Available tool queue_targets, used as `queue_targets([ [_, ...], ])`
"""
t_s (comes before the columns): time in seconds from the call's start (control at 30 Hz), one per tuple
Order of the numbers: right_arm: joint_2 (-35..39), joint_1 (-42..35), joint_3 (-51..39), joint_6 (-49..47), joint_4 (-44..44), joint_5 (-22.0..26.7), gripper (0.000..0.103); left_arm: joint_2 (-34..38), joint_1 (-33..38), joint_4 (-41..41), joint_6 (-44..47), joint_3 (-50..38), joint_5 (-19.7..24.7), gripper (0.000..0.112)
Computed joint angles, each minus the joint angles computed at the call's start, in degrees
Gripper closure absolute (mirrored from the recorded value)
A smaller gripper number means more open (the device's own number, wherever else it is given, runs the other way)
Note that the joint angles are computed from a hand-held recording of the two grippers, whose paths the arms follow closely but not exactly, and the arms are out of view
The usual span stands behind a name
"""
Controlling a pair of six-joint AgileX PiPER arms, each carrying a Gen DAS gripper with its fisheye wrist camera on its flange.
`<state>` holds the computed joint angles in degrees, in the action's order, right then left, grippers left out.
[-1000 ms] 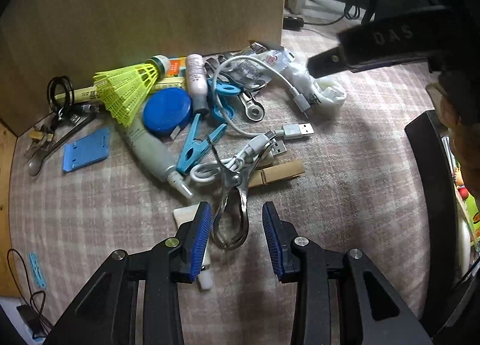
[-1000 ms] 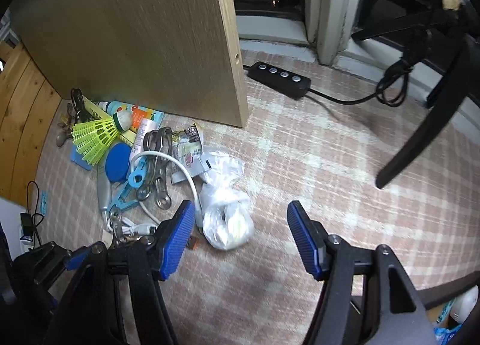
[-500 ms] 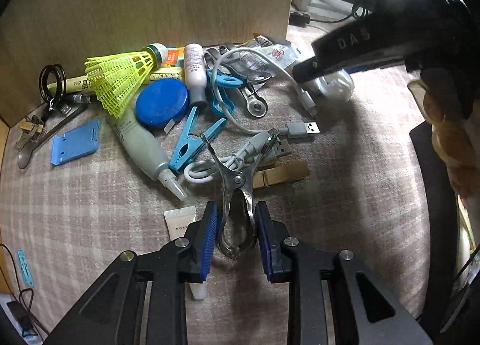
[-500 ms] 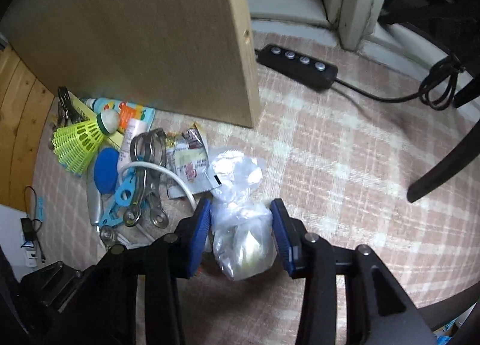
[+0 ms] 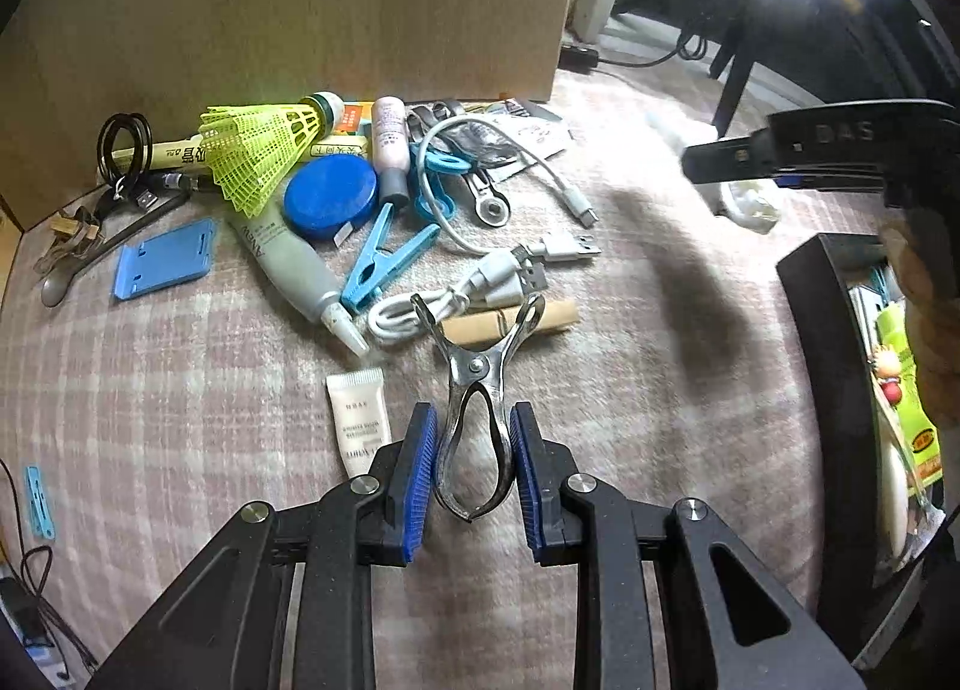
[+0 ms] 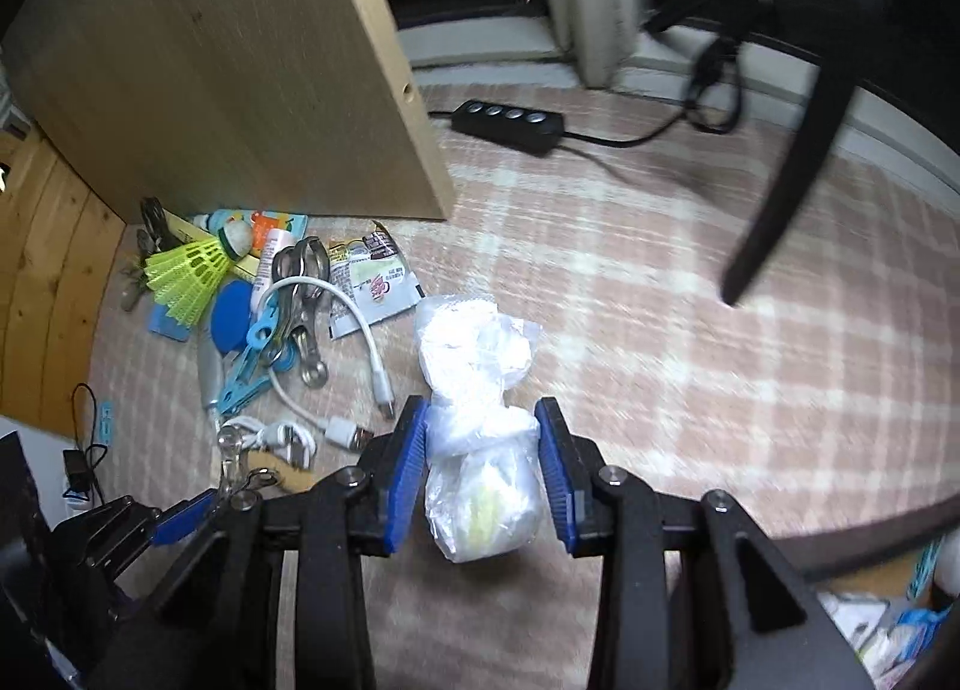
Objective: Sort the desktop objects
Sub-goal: 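Grasp the metal clip with the left gripper while the right grasps the plastic bag, then carry the clip and plastic bag over the black box and release them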
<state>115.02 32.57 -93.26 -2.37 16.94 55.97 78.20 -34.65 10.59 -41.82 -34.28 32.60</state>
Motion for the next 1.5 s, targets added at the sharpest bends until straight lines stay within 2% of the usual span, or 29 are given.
queue_targets([
  [0.1, -4.0, -1.5, 3.4, -1.5, 0.9, -0.7, 0.068, -2.5, -1.4, 0.0, -1.3, 0.0, 1.9, 0.089],
  [0.13, -4.3, -1.4, 3.3, -1.1, 0.9, -0.8, 0.068, -2.5, -3.7, 1.1, -4.3, -1.3, 3.1, 0.089],
  [0.23, -9.9, -4.2, 9.0, -4.0, 3.1, -2.4, 0.068, -4.0, -7.6, 3.5, -7.8, -3.6, 6.7, 0.089],
  [0.33, -15.1, -5.8, 15.0, -4.3, 3.9, -4.5, 0.068, -5.2, -9.3, 3.9, -9.2, -4.3, 8.0, 0.089],
  [0.37, -17.3, -7.1, 16.7, -5.3, 4.2, -4.5, 0.069, -4.3, -9.5, 4.2, -9.3, -5.2, 7.7, 0.089],
  [0.5, -24.5, -12.2, 22.2, -8.4, 4.7, -4.5, 0.069, -4.8, -14.7, 6.8, -13.7, -8.3, 11.4, 0.089],
  [0.77, -35.0, -26.5, 29.8, -14.9, 5.2, -2.4, 0.069, 1.6, -20.8, 8.1, -13.5, -19.4, 12.3, 0.089],
  [1.1, -37.2, -46.4, 32.3, -25.3, 7.1, 1.8, 0.069, 17.2, -27.0, 5.6, -8.9, -39.3, 12.0, 0.089],
  [1.4, -36.3, -53.6, 31.5, -28.7, 6.7, 2.9, 0.069, 25.9, -29.3, 3.8, -5.2, -52.3, 15.2, 0.089],
  [1.5, -36.2, -54.4, 31.4, -28.8, 6.2, 3.1, 0.066, 27.5, -28.8, 0.4, -1.7, -54.6, 15.0, 0.087],
])
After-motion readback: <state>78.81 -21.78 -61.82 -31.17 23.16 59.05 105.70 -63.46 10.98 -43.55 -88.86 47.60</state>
